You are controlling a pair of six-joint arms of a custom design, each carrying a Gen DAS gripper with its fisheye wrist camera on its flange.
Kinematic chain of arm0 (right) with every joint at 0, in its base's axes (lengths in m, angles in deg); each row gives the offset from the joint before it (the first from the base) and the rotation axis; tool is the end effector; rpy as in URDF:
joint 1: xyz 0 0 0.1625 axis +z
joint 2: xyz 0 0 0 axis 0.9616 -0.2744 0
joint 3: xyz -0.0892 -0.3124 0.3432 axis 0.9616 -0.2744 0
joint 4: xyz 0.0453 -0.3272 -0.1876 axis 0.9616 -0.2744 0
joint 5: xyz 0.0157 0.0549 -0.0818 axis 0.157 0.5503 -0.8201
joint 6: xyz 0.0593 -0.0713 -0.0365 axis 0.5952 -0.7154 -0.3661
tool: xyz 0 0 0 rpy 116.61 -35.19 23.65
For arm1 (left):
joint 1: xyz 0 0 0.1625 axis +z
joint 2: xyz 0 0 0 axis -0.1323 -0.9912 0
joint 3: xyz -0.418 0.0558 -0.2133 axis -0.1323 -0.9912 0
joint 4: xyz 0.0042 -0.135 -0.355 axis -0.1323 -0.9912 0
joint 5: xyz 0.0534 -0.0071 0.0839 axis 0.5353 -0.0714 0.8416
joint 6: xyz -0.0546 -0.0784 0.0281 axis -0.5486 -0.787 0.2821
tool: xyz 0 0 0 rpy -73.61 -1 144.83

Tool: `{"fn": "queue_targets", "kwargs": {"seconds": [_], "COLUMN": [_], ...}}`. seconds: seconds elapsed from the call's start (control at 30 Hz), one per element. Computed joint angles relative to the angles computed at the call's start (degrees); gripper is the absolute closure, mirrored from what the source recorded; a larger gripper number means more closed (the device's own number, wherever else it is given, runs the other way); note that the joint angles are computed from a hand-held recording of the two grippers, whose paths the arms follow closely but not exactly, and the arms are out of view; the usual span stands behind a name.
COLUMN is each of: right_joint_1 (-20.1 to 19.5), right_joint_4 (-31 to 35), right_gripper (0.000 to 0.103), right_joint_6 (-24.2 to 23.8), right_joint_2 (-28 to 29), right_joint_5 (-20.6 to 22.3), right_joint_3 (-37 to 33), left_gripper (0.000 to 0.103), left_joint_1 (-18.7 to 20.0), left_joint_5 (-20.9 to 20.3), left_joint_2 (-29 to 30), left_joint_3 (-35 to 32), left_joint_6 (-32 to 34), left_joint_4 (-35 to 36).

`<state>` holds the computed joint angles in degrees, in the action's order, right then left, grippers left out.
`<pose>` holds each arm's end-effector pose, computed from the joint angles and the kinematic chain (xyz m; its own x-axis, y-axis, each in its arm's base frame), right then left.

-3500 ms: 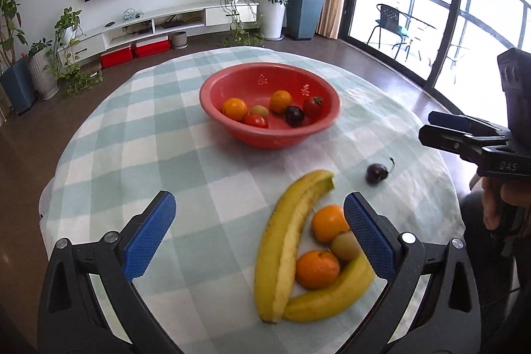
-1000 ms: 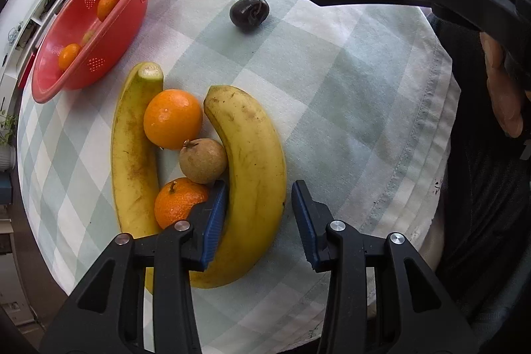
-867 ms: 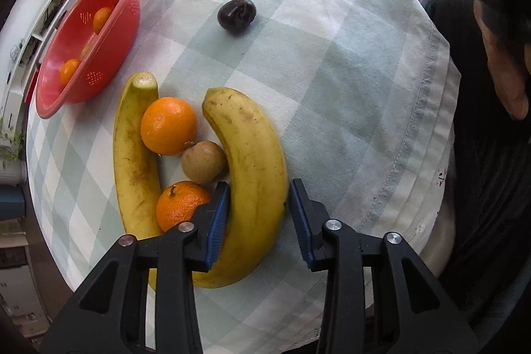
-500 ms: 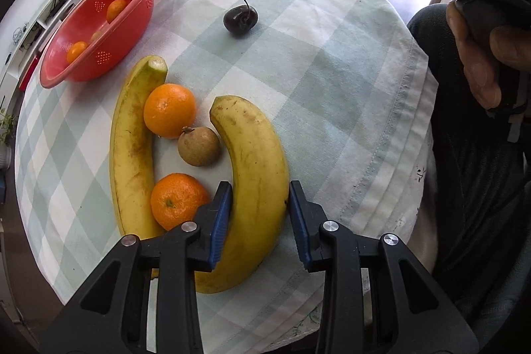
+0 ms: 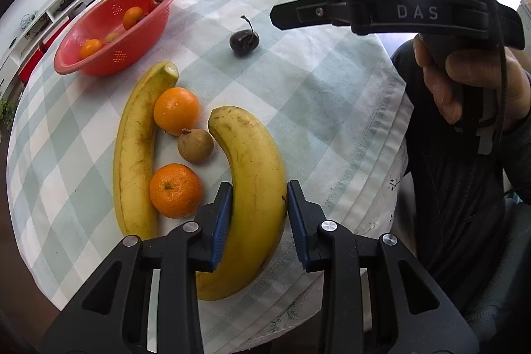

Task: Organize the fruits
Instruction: 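Grasp the banana with the left tool while the right tool grasps the dark plum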

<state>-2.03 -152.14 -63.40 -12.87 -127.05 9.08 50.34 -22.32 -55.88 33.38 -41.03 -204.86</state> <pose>-0.0817 -0.6999 0.3683 -0.7838 -0.4840 0.3891 -0.6105 0.7152 -0.3403 -0.3199 -0.5570 -0.0408 -0.6274 0.4893 -0.6058 0.5943 0.8035 0.0335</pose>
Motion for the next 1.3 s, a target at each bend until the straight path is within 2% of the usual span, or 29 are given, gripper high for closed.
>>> {"fn": "queue_targets", "kwargs": {"seconds": [0.2,0.4,0.67,1.03,1.3], "right_joint_1": [1.48,3.31,4.19,4.28,3.98], "right_joint_4": [-1.98,-1.36,-1.33,-2.48,-1.74], "right_gripper": [0.031,0.044,0.052,0.070,0.071], "right_joint_6": [-2.52,-5.76,-7.76,-9.12,-8.65], "right_joint_2": [1.35,4.49,7.29,8.26,7.56], "right_joint_5": [-3.22,-8.92,-13.02,-13.93,-12.17], "right_joint_3": [-0.70,-3.47,-4.53,-4.50,-4.45], "left_gripper": [0.072,0.072,0.072,0.072,0.072], "left_joint_1": [-0.32,-0.25,-0.31,-0.11,-0.50], "left_joint_5": [-1.90,-2.61,-2.71,-3.14,-2.30], "left_joint_2": [-1.98,-3.09,-3.61,-3.78,-4.34], "left_joint_3": [4.27,8.36,10.41,11.78,12.62], "left_joint_6": [-1.84,-3.69,-3.79,-3.87,-4.43], "left_joint_4": [-7.72,-16.50,-23.33,-27.91,-30.12]}}
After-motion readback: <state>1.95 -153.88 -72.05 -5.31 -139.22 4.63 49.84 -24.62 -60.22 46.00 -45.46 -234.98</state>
